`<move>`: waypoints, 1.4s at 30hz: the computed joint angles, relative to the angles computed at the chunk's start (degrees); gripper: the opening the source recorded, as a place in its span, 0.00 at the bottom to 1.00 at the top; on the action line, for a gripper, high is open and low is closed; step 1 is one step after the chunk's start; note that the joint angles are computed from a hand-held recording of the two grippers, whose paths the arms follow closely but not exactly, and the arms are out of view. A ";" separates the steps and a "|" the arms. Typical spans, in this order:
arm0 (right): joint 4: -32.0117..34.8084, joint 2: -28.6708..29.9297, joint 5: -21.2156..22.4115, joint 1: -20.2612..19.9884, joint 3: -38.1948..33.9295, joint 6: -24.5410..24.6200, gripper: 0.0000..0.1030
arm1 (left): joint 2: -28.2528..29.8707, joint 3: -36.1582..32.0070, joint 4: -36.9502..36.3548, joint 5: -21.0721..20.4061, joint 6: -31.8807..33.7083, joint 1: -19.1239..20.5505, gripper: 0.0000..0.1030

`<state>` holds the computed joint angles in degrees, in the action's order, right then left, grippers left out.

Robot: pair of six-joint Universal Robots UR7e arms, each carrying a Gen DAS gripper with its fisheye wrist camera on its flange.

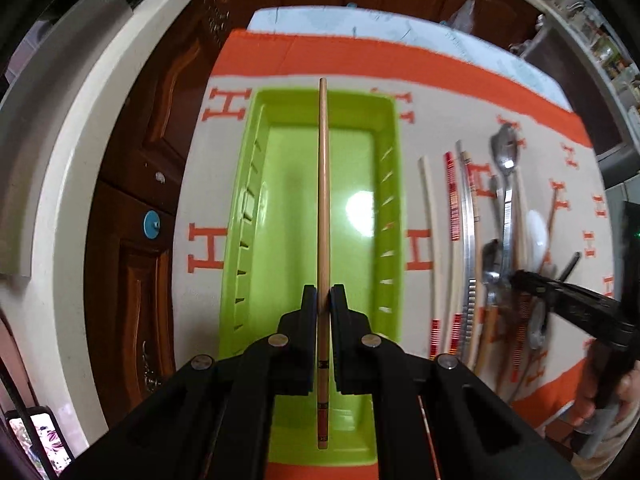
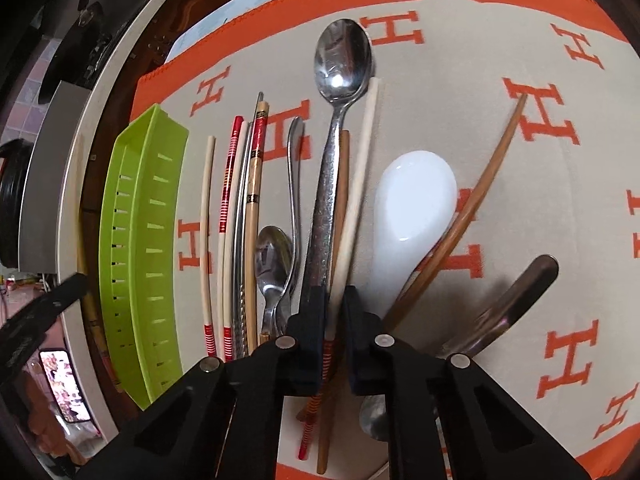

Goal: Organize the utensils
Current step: 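Lower the chopstick into the green tray and open the left tool, then carry a chopstick into the green tray and release it with the right tool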

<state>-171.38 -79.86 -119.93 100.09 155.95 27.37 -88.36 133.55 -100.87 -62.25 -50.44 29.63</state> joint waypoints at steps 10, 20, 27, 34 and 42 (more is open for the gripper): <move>4.72 -9.92 2.79 2.65 1.24 2.30 0.08 | 0.76 1.87 -0.44 3.82 -0.72 1.08 0.55; 9.68 -10.36 3.83 11.58 -2.99 7.00 0.05 | -8.96 6.02 -0.85 6.47 -4.47 -4.49 0.57; 10.39 -6.27 5.77 16.80 -6.48 10.33 0.05 | -14.43 6.20 6.68 6.98 -9.03 -7.73 0.57; 9.27 3.03 7.18 22.94 -12.61 14.17 0.05 | -19.31 6.02 17.90 9.08 -19.33 -12.28 0.72; 7.17 11.97 8.29 25.45 -17.06 16.90 0.05 | -21.77 5.27 25.77 11.76 -23.72 -11.34 0.75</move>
